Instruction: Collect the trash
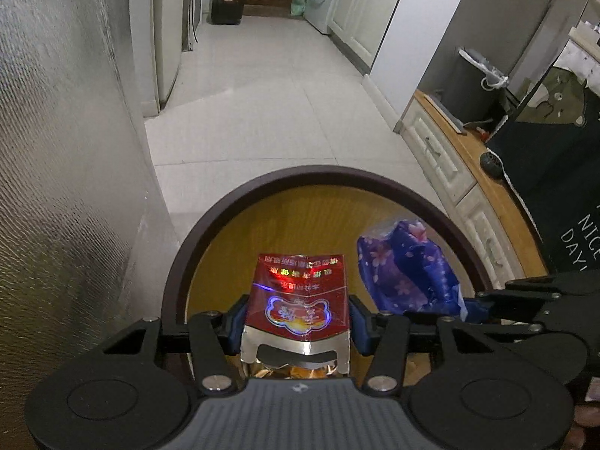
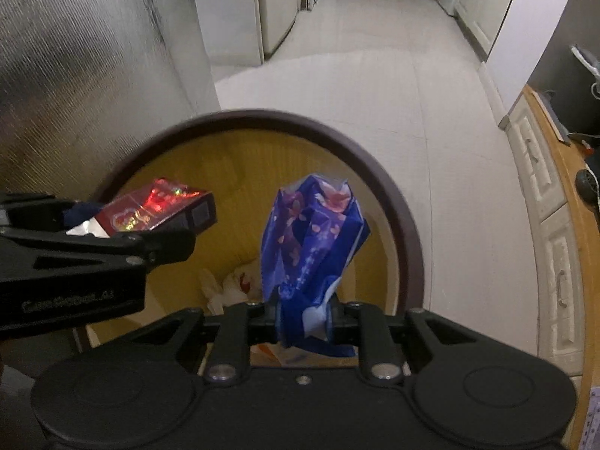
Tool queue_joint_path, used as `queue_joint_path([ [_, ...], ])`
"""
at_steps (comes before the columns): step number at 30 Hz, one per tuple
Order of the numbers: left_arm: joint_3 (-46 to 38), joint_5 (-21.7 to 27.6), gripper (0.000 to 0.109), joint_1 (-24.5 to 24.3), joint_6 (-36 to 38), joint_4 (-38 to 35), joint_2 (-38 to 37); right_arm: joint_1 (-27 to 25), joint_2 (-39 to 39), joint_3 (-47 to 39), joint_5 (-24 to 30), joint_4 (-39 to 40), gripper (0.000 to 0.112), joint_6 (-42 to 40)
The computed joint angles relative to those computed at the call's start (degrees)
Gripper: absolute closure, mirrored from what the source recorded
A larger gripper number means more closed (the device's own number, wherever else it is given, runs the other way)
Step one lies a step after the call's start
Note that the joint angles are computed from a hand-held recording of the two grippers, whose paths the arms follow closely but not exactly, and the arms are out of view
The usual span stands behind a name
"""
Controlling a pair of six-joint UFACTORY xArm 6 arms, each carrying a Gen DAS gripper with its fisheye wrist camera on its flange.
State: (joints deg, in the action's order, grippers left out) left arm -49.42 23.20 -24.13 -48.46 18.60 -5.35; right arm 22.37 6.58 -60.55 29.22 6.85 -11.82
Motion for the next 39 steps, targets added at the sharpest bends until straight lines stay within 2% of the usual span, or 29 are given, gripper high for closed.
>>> queue_joint_path([
  [6,-0.80,0.20,0.055,0.28,1.79,-2.12,1.81,0.19,2.50,-2.09,0.01,-1.77,0.077,1.63],
  [12,-1.23,0.77,0.055,0.41,3.27,-3.35,2.46,-0.42,3.37,-3.06,0.02,-0.67,0.065,-0.22],
  [16,-2.44,1.63,0.055,0.23,3.18,-3.09,3.38,-0.68,2.87,-3.08,0.84,-0.38,0.062,-1.53],
  [23,-3.59,2.62,0.055,-0.18,1.79,-1.45,3.67,-0.83,0.65,-1.83,1.11,0.95,0.042,-4.52],
  [31,-3.68,4.02,0.055,-1.37,3.80,-0.85,1.54,-1.14,-3.65,0.77,0.91,3.02,0.041,-7.92],
  [39,-4.42,7.84,0.054,-3.17,10.87,-6.02,0.39,-1.67,-8.81,4.12,2.65,2.37,0.038,-8.81],
])
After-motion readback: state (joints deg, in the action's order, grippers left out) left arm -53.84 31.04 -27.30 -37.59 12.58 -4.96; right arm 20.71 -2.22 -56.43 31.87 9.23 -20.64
